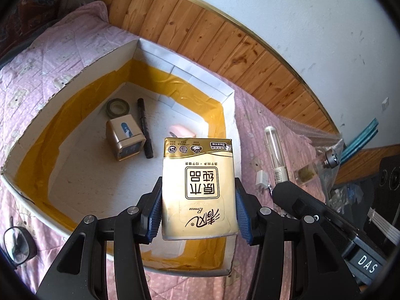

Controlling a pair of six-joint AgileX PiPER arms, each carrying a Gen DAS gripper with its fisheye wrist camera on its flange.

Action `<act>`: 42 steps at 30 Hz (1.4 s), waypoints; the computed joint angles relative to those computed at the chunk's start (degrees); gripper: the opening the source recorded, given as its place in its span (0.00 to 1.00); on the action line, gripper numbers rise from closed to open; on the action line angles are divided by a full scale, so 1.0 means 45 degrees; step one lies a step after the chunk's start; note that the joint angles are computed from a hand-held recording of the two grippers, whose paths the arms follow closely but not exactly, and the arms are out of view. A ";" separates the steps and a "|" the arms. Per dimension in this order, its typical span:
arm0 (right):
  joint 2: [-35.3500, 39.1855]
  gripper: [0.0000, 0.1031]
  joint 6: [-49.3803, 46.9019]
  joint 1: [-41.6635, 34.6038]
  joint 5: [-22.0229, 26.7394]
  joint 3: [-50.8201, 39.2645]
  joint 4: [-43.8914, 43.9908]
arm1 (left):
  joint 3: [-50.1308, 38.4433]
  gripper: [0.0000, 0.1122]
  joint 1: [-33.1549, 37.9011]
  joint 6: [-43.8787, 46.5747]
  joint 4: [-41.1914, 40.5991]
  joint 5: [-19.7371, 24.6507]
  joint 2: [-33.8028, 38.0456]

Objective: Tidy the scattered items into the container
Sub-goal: 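Lift and carry the tissue pack and clear tube over the white box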

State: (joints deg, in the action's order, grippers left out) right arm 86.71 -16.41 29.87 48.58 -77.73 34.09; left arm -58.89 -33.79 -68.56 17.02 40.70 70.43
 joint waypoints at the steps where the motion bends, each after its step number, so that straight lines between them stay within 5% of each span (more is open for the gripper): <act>1: 0.0110 0.20 0.0020 0.0009 0.0030 -0.0124 -0.0027 | -0.0001 0.47 0.0068 0.0078 -0.0075 -0.0038 0.0043; 31: 0.4069 0.20 0.1200 0.0675 0.1675 -0.5634 -0.2735 | -0.0341 0.47 0.0352 0.1064 -0.0837 0.0577 0.0942; 42: 0.6891 0.20 0.1702 0.1483 0.3656 -0.9988 -0.5476 | -0.0550 0.47 0.1218 0.1866 -0.1698 0.0067 0.1418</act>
